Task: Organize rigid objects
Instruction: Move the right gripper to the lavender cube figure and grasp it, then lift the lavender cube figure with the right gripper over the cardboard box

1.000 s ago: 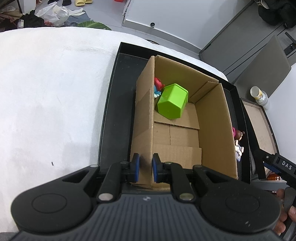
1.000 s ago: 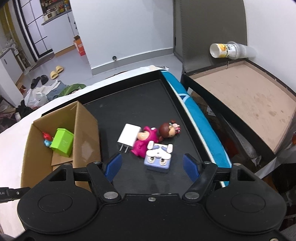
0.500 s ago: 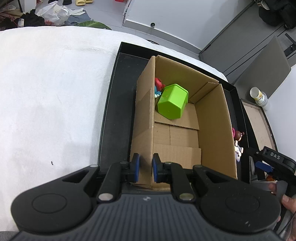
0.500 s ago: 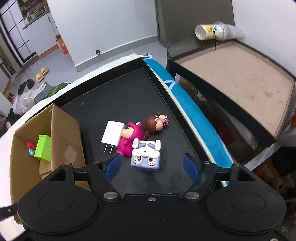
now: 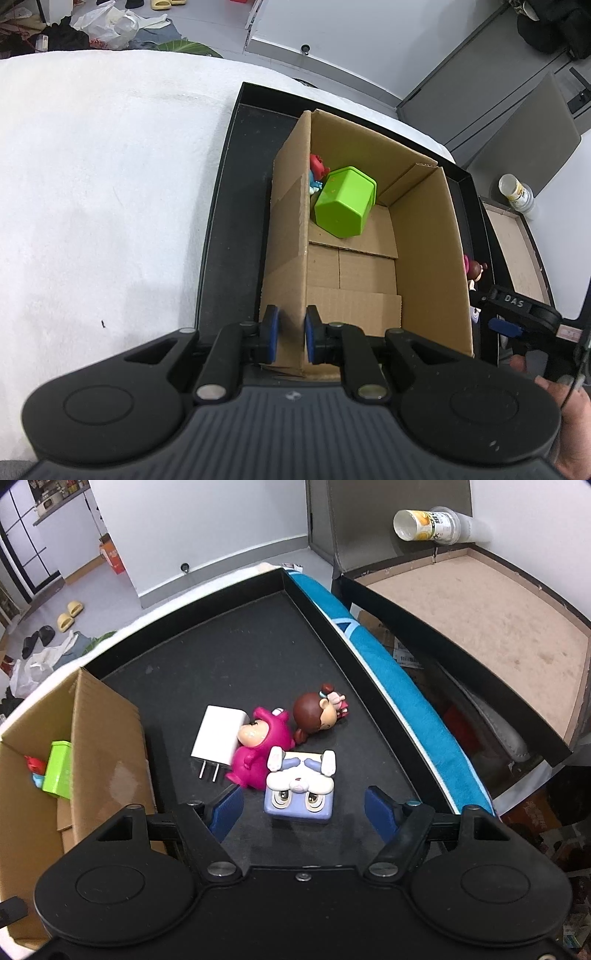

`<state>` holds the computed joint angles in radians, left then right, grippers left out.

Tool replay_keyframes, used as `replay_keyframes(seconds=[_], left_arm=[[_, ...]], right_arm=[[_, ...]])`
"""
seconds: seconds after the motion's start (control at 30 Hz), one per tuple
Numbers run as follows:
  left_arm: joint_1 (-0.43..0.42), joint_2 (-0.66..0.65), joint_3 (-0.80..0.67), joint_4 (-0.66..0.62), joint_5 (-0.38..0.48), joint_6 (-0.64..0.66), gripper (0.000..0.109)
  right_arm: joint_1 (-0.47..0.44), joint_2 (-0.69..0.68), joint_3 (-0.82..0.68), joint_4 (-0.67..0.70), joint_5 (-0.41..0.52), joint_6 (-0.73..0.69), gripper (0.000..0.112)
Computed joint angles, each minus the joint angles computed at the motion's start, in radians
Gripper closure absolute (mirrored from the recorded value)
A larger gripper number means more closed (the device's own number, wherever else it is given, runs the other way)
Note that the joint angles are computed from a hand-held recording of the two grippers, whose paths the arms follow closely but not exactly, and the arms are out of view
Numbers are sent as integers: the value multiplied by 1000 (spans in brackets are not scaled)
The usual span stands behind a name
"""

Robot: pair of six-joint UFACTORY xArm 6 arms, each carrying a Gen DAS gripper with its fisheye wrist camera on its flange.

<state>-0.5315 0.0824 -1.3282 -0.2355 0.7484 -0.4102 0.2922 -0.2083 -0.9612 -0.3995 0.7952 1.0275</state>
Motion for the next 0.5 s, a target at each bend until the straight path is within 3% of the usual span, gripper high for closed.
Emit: replay_keyframes(seconds=[0.17,0.2,0.23,0.5], left_arm=[[-3,1,-2,5,2,0,95],[-2,2,-3,5,4,2,95],[-1,2,-4,4,5,2,95],[-2,1,0,3,3,1,95]], right_arm=[[3,20,-4,-6,-2,8,49],[3,22,-4,-8,-2,10,55],[1,21,-1,-9,-5,11,69],[-3,-14,23,8,-21,10,69]])
